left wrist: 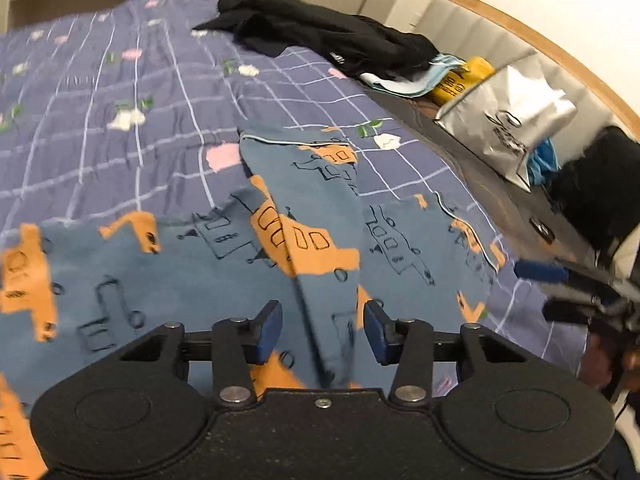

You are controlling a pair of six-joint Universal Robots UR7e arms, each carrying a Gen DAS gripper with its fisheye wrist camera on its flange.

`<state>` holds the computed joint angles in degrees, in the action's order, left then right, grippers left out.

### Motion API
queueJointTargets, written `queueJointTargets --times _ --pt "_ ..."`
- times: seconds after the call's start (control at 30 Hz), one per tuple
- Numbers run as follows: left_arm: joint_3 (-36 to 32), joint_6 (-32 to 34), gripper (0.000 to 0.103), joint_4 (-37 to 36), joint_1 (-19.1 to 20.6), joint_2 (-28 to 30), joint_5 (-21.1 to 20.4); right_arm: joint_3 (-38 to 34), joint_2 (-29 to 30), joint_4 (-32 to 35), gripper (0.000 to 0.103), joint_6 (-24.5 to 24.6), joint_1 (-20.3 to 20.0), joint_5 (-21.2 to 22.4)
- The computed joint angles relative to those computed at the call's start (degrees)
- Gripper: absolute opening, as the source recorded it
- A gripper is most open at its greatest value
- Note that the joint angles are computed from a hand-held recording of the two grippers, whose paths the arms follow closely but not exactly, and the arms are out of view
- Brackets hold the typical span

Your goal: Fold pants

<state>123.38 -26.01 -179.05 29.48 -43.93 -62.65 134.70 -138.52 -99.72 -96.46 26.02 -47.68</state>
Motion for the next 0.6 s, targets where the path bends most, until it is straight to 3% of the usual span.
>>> queueJointTargets --times 0.1,0.2,0.3,0.33,0.43,0.53,0.6 --pt "-1.8 -0.2 0.036 1.5 0.0 1.7 1.5 -1.2 2.0 0.7 0.076 -0.9 -0.4 0.9" --pt "-2.6 1.7 0.026 0.9 -0.4 2.4 1.3 -2.0 6.6 -6.9 0.076 3.0 5.8 -1.9" --pt "-3.4 4.1 0.021 1.8 -1.1 3.2 1.2 -4.4 15.3 -21.4 0.076 10.7 18.6 -8.4" --pt "-3.5 4.5 0.016 2.0 -1.4 3.5 1.6 -6.1 19.4 -25.7 0.074 12.9 23.3 -11.2" --pt "-3.5 5.1 0.015 1.6 -1.7 4.1 2.2 -13.1 32.4 -34.0 0.064 17.9 36.8 -21.6" --pt "-3.2 5.3 0.015 1.0 -1.8 4.4 2.3 -22.2 44.4 -33.4 0.048 19.2 46.4 -31.5" --pt "-3.1 5.8 0.015 0.6 -1.8 4.7 2.3 -27.3 50.6 -32.3 0.045 20.4 50.3 -36.5"
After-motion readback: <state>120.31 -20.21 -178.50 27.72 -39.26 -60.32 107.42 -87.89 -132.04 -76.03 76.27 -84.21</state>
